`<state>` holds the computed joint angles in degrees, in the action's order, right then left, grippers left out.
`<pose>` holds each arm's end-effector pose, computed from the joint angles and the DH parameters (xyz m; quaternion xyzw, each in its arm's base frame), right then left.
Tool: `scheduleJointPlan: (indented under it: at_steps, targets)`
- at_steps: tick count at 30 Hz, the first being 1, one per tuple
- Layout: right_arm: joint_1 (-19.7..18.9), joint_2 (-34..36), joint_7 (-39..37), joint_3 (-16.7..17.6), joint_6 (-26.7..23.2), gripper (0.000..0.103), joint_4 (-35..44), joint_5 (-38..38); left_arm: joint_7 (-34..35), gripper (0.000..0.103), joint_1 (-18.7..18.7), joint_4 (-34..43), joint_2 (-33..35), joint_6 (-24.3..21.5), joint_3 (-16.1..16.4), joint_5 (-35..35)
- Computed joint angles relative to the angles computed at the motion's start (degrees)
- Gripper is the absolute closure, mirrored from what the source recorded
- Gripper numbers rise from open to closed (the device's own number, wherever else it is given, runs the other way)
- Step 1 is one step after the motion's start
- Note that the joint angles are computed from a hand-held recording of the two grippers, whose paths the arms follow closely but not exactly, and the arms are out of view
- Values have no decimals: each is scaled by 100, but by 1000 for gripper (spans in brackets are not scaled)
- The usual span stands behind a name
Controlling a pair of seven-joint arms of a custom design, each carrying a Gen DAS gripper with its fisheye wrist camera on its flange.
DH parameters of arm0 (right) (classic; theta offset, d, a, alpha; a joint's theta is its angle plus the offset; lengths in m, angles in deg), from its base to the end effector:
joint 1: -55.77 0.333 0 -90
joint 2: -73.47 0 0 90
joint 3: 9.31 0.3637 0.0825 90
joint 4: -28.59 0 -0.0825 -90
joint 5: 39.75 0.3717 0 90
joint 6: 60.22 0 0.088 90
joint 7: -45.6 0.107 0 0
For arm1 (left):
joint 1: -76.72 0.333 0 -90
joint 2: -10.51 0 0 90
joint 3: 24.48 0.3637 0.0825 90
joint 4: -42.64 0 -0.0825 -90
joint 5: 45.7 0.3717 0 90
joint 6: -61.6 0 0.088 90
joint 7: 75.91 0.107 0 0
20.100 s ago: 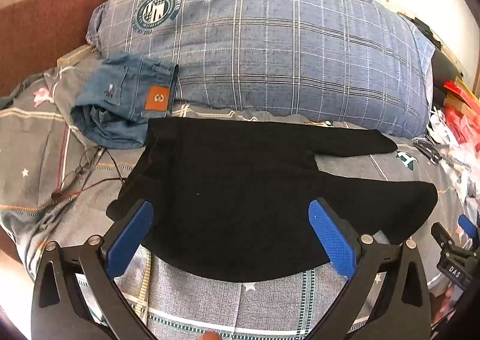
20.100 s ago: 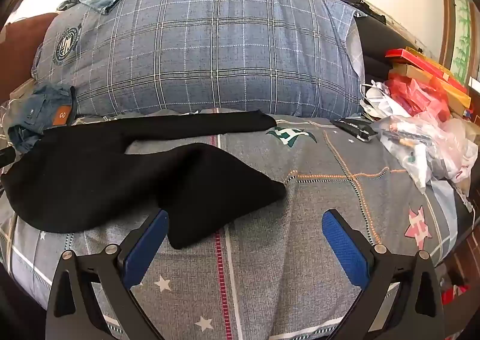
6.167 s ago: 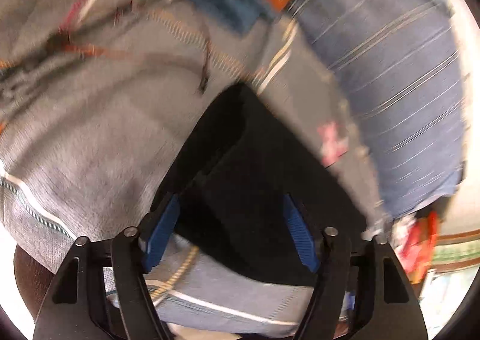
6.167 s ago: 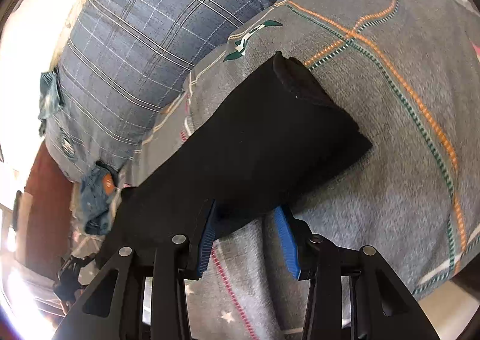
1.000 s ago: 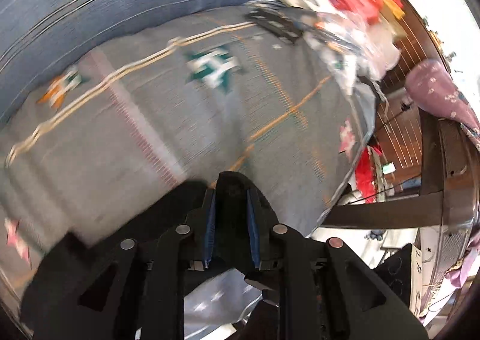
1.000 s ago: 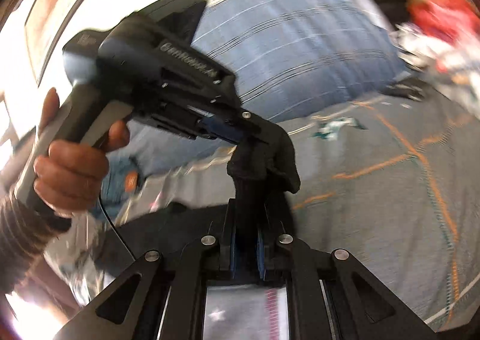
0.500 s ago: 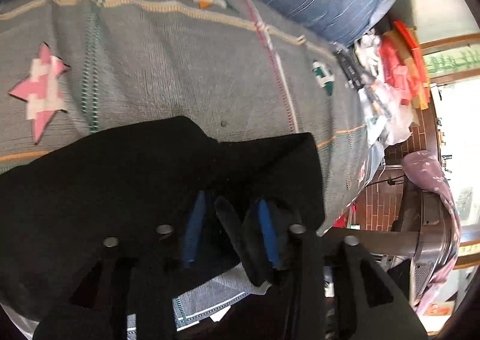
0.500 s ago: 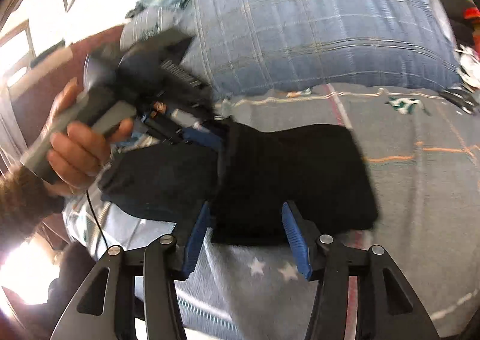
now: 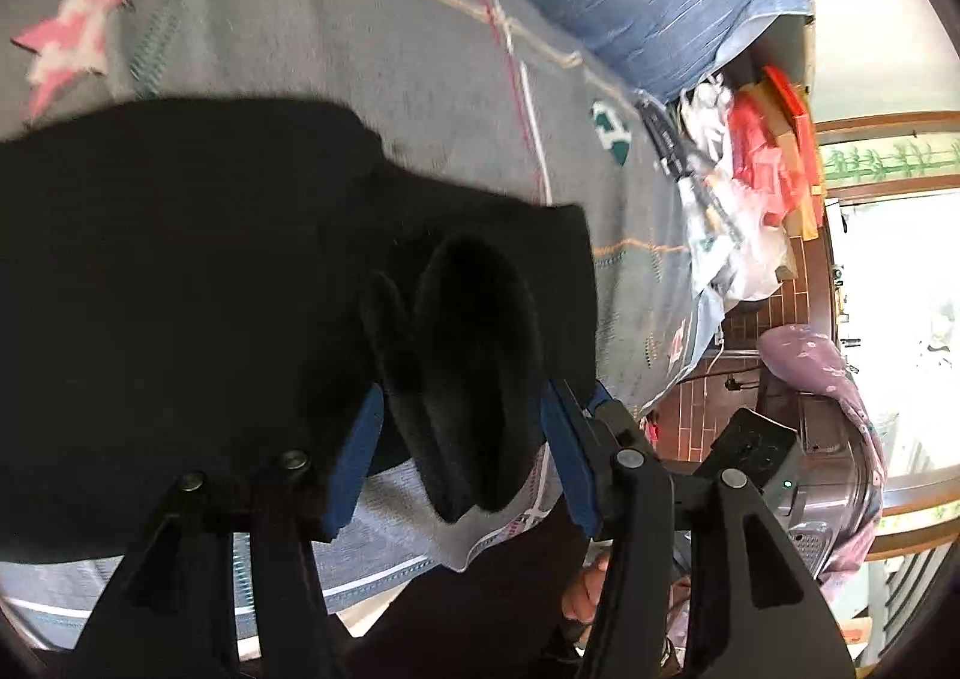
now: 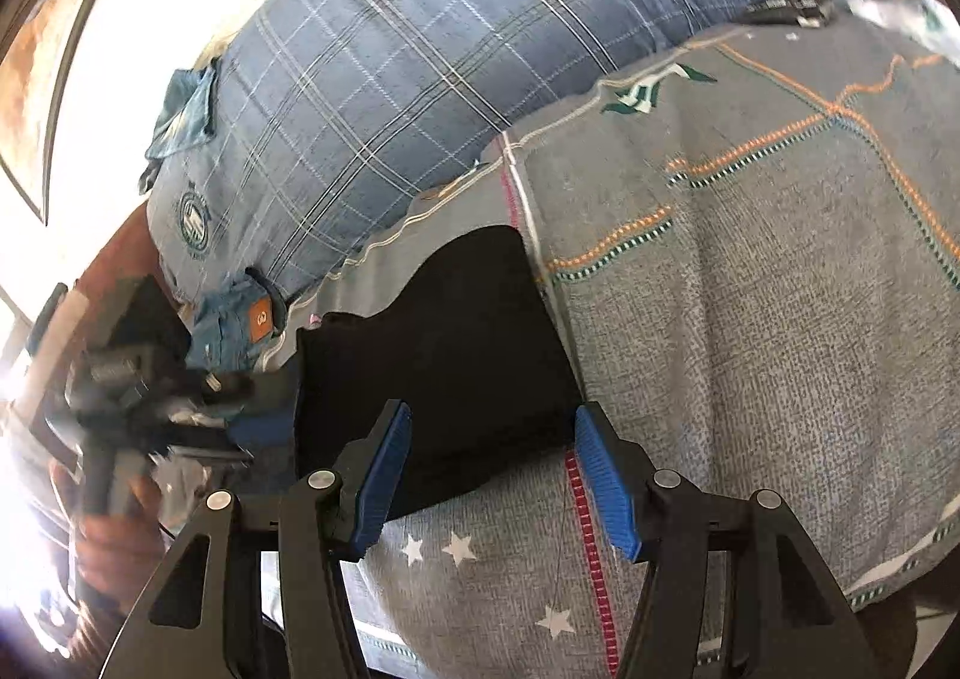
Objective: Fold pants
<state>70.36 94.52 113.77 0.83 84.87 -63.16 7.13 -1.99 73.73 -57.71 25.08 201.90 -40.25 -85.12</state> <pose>0.6580 0.2714 0.5310 -0.7101 0.5652 0.0705 0.4139 0.6373 -0.1967 0.5293 0.7820 -0.5073 0.3200 0.1696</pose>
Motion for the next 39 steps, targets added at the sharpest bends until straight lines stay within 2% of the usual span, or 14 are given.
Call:
scheduleJointPlan:
  at_steps: [4, 9, 15, 19, 22, 24, 25, 26, 29, 32, 34, 36, 37, 39]
  targets:
    - [-108, -87, 117, 6, -347, 44, -47, 175, -430, 50, -101, 182, 205, -152, 34, 322]
    - [-330, 78, -146, 169, -1313, 44, 191, 1080, -704, 50, -115, 410, 301, -221, 42, 654]
    - [-233, 395, 89, 182, -1525, 44, 438, 1300, -883, 50, -98, 508, 397, -234, -37, 807]
    - [-354, 559, 317, 234, -1943, 58, 515, 1580, -895, 50, -78, 553, 426, -274, -65, 838]
    - [-392, 658, 429, 262, -2049, 66, 558, 1800, -945, 54, -95, 624, 468, -301, -53, 955]
    - [-396, 766, 507, 286, -2098, 78, 658, 1909, -937, 65, -87, 650, 488, -310, -56, 1000]
    - [-374, 830, 560, 280, -2123, 89, 749, 1873, -953, 72, -89, 689, 510, -345, -48, 1048]
    - [-338, 872, 609, 268, -2077, 92, 819, 1824, -965, 79, -82, 736, 533, -385, -41, 1085]
    - [-339, 946, 687, 339, -1929, 93, 986, 1948, -821, 81, 33, 855, 539, -291, -112, 866]
    - [-361, 919, 278, 501, -1636, 93, 1094, 2378, -447, 81, 104, 778, 372, 159, -153, 657]
    - [-319, 951, 104, 528, -1519, 93, 1150, 2447, -814, 81, -99, 799, 346, 117, 108, 1366]
    - [-207, 1146, 405, 449, -1599, 93, 1296, 2138, -1246, 81, -196, 864, 472, -342, 313, 1792]
    - [-120, 1304, 831, 354, -1757, 92, 1404, 1796, -1103, 81, -20, 709, 487, -383, 179, 1402]
    - [-264, 1393, 935, 501, -1878, 94, 1310, 1962, -395, 81, 484, 143, 353, 77, -292, 138]
